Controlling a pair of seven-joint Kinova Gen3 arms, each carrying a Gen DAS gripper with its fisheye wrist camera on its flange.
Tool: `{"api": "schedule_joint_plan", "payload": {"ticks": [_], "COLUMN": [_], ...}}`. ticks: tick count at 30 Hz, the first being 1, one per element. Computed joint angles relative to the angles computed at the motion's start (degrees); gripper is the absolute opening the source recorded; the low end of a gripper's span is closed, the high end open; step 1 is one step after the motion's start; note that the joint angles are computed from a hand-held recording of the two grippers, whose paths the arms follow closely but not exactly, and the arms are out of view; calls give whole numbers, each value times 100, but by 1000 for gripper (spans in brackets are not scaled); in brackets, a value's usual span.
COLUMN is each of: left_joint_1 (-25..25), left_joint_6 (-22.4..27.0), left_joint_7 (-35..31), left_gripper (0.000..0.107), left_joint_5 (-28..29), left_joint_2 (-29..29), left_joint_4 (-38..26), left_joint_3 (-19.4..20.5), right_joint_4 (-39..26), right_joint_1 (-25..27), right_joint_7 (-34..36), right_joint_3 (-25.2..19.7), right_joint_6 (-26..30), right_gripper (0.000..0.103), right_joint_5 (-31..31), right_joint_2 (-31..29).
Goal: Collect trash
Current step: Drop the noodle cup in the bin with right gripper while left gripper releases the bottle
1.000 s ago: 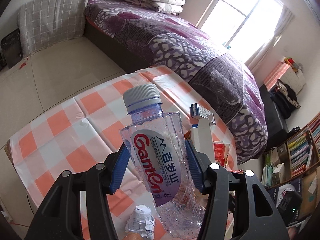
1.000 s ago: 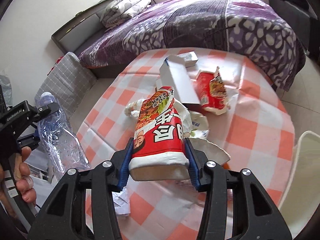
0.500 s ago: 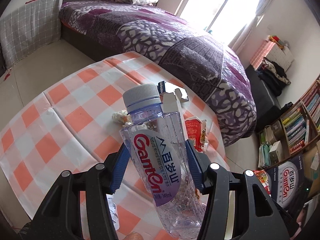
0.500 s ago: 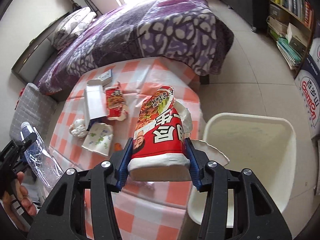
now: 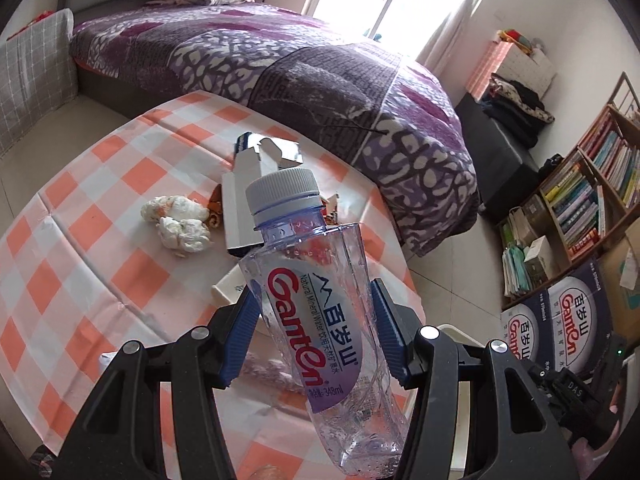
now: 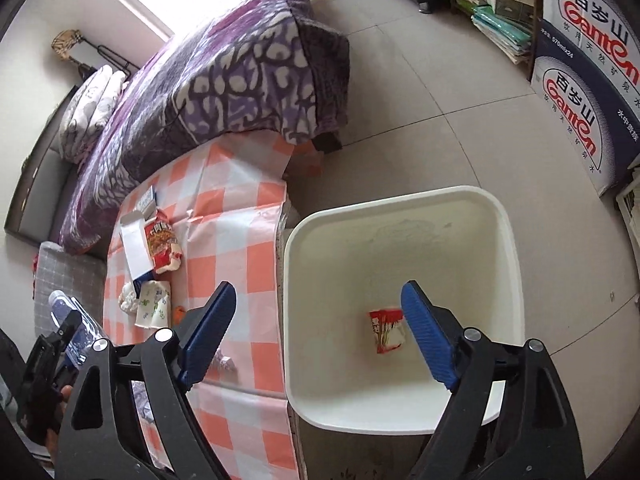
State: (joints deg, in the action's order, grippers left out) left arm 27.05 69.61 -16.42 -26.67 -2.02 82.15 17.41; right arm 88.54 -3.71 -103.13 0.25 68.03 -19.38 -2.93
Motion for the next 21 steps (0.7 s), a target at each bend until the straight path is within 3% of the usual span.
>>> {"api": "schedule_joint_plan", "payload": {"ticks": [9, 17, 21], "left_joint_1": [878, 1796, 2221], "left_joint_6": [94, 454, 638], "left_joint_7": [213, -325, -529], "left_gripper": [55, 56, 81], "left_joint_5": [-649, -1027, -1290], "left_joint_2": [740, 1863, 2266], "left_joint_4": [-674, -1858, -2421], "left_joint_3": [101, -166, -454], "right_joint_4": [166, 250, 287], "right_joint_1": [263, 370, 389], "right_joint_7": [-541, -1013, -1262], "right_joint_3": [172, 112, 9], "right_joint_6": [-484, -874, -1062], "right_gripper": [93, 95, 95], "right_joint_5": [446, 1120, 1538], "right_joint_2": [-359, -595, -684]}}
